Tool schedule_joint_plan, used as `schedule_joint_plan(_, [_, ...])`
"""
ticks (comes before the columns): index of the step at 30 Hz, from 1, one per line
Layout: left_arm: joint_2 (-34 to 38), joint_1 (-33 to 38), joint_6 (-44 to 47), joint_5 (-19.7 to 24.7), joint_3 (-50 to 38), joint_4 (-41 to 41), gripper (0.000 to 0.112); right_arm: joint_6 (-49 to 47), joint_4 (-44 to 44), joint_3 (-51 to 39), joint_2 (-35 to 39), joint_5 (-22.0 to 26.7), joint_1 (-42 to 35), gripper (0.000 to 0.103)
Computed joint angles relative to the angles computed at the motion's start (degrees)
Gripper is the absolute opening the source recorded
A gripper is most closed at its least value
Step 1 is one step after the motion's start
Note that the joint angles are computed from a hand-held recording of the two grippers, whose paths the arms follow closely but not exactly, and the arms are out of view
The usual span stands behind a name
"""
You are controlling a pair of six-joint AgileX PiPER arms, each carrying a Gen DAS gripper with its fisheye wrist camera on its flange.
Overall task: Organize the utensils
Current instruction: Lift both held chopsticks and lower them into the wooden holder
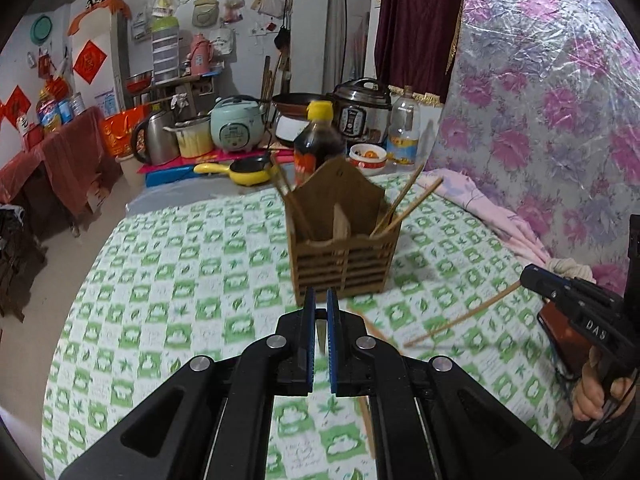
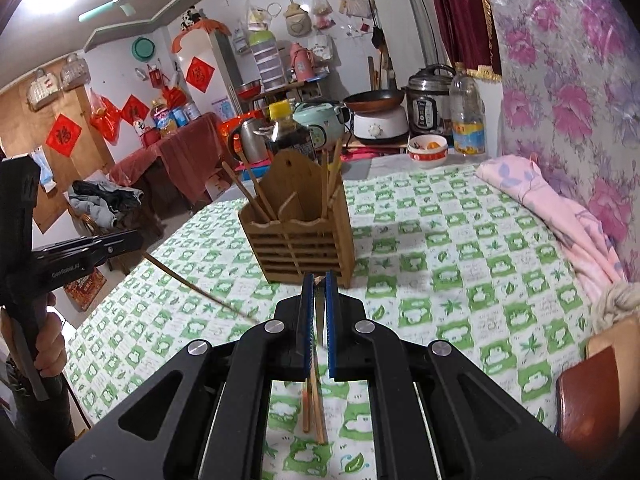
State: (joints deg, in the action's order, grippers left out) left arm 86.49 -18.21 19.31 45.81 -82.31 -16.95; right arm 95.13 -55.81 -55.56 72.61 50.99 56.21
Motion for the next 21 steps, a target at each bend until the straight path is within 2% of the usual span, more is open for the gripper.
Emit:
schedule_joint_plan(6, [5.95,-1.79,-3.4,4.89,-13.31,1.9,0.006,-6.31,0.71,-7.69,2.95,1.58,-2.43,0.007])
schedule_joint_plan(12, [11.51,-4.17,-8.07,7.27,-28.5,4.62,0.006,-15.12,2.21,-20.29,7.79,1.18,-7.25,0.006])
schedule_joint_plan(17, [18.27,-5.98,-12.06,6.41,-41.63,6.99,0.006,-19.36,0.94,-29.84,13.53,2.31,-9.0,0.006])
schedule_joint_plan(21, [24.78,-7.03,-14.03,5.05,-49.29,9.42,0.006,-21.53,1.49,-33.52,17.83,2.38,-10.73,0.006])
